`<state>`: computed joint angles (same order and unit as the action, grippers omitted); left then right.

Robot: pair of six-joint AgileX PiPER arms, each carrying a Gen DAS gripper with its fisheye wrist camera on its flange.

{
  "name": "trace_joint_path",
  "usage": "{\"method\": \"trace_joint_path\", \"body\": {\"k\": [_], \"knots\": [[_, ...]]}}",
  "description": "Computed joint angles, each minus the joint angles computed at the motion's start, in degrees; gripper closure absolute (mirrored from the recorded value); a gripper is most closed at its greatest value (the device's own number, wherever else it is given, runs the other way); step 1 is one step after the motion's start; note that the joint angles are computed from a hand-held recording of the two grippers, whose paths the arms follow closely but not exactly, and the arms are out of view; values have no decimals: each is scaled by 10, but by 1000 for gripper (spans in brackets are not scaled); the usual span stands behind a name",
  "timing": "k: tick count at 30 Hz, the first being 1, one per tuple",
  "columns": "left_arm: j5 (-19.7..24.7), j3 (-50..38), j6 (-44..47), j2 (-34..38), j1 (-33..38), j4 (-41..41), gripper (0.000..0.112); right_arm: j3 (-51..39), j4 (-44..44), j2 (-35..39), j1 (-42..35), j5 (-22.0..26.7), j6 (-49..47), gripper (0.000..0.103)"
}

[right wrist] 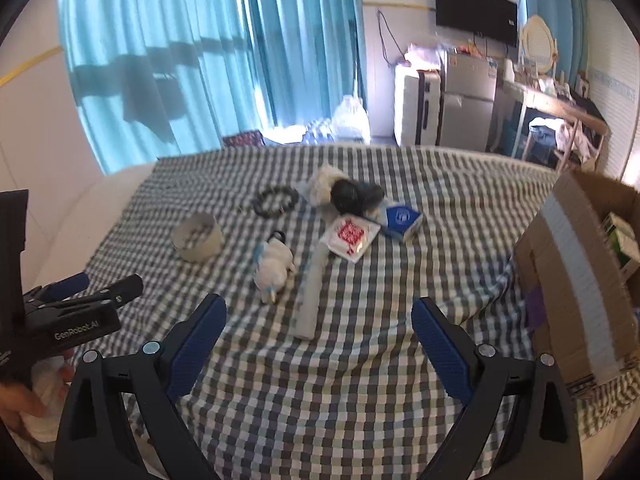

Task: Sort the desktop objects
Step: 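Withdraw both grippers from the box back over the bedspread, then grasp the white tube with the right gripper while the left grasps the tape roll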

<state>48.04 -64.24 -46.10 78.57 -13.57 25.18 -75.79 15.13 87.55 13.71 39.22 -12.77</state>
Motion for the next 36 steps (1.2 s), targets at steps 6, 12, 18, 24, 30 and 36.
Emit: {"method": "trace_joint_path", "body": {"k": [6, 12, 18, 24, 30, 36], "knots": [[-56, -11, 45, 83, 52, -55, 9, -50, -20, 96, 8, -2, 40, 19], [-95, -44, 51, 159, 72, -65, 9, -132, -43, 205, 28, 27, 35, 32], [-140, -83, 68, 224, 95, -64, 9, -189, -16, 276, 25, 76, 10, 41], [-162, -137, 86, 284, 122, -104, 9, -197, -46, 295, 36, 55, 3, 54], [-132, -212, 98, 340, 122, -80, 9, -196, -30, 295, 28, 51, -12, 66], [-113, -234, 89, 354, 117, -32, 29, -200, 2, 288, 24, 67, -40, 84]]}}
